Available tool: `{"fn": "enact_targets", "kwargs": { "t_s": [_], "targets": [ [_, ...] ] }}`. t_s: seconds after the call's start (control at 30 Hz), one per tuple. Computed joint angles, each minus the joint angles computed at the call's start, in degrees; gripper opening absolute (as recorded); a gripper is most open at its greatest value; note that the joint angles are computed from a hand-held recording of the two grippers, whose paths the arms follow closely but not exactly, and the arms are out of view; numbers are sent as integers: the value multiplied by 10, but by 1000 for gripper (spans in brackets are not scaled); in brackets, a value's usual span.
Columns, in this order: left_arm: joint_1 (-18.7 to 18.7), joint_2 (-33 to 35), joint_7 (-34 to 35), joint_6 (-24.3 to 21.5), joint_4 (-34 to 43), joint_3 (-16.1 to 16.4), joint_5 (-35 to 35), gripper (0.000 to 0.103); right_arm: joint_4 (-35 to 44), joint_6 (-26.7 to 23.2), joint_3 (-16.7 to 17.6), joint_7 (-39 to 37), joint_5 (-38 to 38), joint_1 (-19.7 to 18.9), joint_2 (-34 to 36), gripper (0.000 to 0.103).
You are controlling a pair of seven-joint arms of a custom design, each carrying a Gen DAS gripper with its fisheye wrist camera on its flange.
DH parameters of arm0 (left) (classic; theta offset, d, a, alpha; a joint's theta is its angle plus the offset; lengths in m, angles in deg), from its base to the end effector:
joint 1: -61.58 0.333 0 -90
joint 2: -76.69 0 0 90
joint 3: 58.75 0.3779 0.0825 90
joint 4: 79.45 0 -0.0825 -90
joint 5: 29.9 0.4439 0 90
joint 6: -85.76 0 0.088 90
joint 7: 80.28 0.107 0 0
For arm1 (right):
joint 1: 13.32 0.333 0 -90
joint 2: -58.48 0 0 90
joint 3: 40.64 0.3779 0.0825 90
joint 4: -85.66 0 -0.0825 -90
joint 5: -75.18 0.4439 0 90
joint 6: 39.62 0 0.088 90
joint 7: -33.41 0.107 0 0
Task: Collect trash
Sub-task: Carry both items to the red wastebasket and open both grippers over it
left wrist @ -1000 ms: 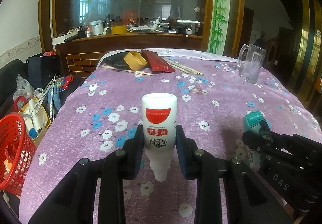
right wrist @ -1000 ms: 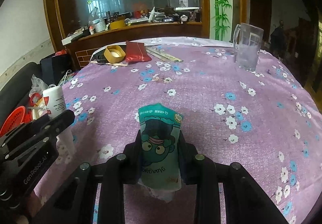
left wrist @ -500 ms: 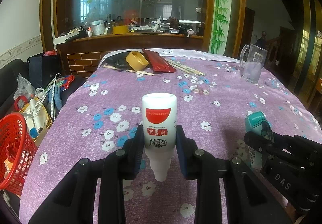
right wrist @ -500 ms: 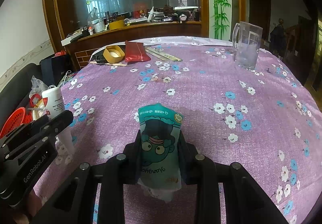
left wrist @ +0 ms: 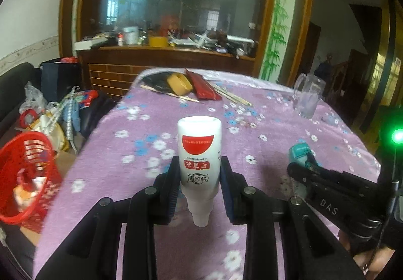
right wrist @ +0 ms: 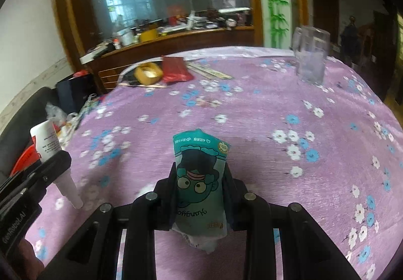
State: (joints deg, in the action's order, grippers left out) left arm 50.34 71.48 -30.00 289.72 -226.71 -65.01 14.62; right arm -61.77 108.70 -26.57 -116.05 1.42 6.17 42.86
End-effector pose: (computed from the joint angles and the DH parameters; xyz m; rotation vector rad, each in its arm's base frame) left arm 0.4446 -0.2319 0.4218 -1.2645 2.1355 -1.2437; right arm 0.3819 0.2746 0.3921 -1.2812 2.0427 -0.7889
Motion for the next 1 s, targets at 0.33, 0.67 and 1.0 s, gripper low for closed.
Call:
{"fn": "enact_targets", "kwargs": {
  "t_s": [0.33, 0.67, 1.0],
  "targets": [
    [75, -56, -219, 27, 17, 130, 291, 29, 130, 113, 2, -118, 24, 28, 79, 35],
    [203, 48, -332, 50, 119, 139, 409, 29, 371, 169, -26, -309, 136, 97, 286, 36],
    [261, 93, -259, 45, 134, 83, 315, 61, 533, 184, -52, -451, 277, 132, 429, 57]
  ]
}}
